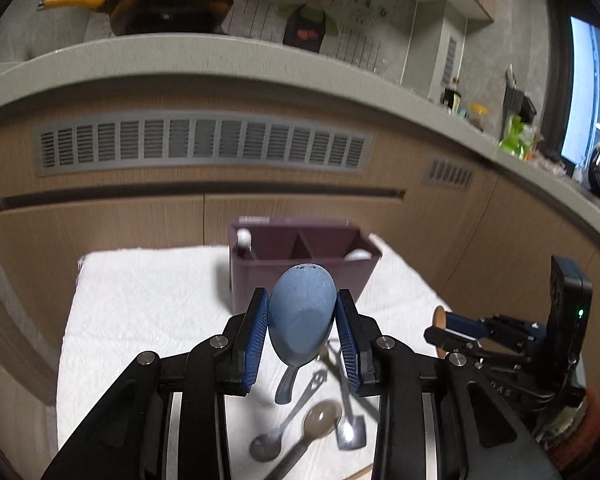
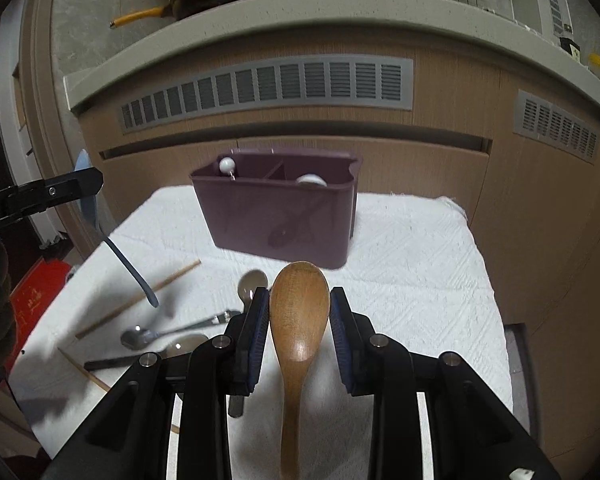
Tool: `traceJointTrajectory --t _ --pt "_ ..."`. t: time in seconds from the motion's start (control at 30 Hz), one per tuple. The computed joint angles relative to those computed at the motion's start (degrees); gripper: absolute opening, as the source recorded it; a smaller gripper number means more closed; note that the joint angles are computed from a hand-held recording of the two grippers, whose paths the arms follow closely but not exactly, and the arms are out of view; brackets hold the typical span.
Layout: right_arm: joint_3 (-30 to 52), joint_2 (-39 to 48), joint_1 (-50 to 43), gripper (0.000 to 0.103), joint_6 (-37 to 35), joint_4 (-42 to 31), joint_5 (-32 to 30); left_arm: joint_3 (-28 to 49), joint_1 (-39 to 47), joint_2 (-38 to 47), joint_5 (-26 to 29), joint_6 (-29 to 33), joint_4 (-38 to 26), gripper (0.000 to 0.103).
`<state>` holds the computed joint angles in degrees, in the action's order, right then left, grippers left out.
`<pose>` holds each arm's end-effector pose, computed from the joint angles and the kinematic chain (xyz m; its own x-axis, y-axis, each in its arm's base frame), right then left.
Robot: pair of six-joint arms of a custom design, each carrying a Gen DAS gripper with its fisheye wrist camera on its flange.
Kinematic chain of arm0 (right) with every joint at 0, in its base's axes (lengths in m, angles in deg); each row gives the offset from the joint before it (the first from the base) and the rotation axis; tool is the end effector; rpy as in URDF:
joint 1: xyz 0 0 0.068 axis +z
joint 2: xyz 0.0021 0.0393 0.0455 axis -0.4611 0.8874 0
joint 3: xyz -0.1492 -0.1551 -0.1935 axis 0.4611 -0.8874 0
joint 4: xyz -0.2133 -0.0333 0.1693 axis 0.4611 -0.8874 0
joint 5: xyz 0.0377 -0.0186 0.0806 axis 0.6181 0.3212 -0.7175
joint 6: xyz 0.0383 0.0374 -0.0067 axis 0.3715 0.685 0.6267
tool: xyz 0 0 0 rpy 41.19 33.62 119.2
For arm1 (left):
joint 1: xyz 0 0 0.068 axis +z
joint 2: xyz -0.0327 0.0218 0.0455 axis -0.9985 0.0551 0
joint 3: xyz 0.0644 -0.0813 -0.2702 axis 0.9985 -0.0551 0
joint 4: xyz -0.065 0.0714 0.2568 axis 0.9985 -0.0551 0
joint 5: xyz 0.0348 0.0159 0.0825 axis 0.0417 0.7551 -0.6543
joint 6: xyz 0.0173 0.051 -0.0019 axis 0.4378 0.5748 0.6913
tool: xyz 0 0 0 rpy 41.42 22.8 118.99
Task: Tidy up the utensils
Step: 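Lift both spoons over the maroon caddy and open both tools to drop them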
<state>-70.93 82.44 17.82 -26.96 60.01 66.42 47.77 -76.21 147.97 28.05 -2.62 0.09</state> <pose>0.1053 0.0733 0.1541 -0.5611 0.1382 -0.8161 0.1649 0.9849 0.0534 0.2446 0.0174 0.1971 -0.4763 0.2224 -0.8507 0.7041 0.6759 -0.2176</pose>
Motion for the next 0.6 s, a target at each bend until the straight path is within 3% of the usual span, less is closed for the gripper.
traceJointTrajectory --t 0.17,0.27,0.37,0.43,0.6 --pt "7.1 -5.9 -6.0 0.028 -11.7 -0.3 -2.2 7.0 -0.4 -2.7 5.4 -7.0 -2.2 0.035" --pt "15.1 -6.8 -11.9 0.028 -23.2 3.7 -4.3 12.5 -2.9 -3.3 6.4 -14.5 1.6 0.035" --pt "19.0 -1.2 -20.8 0.028 -30.6 13.6 -11.2 16.5 -6.9 0.9 3.5 -22.4 9.0 0.035" --pt "18.4 4.6 -25.3 0.028 -33.1 22.9 -13.7 19.5 -9.4 5.8 1.1 -24.5 10.4 0.035" --pt "19.1 23.2 -31.9 0.028 -32.9 37.1 -16.2 23.7 -12.7 17.3 -3.5 -26.3 14.2 0.035"
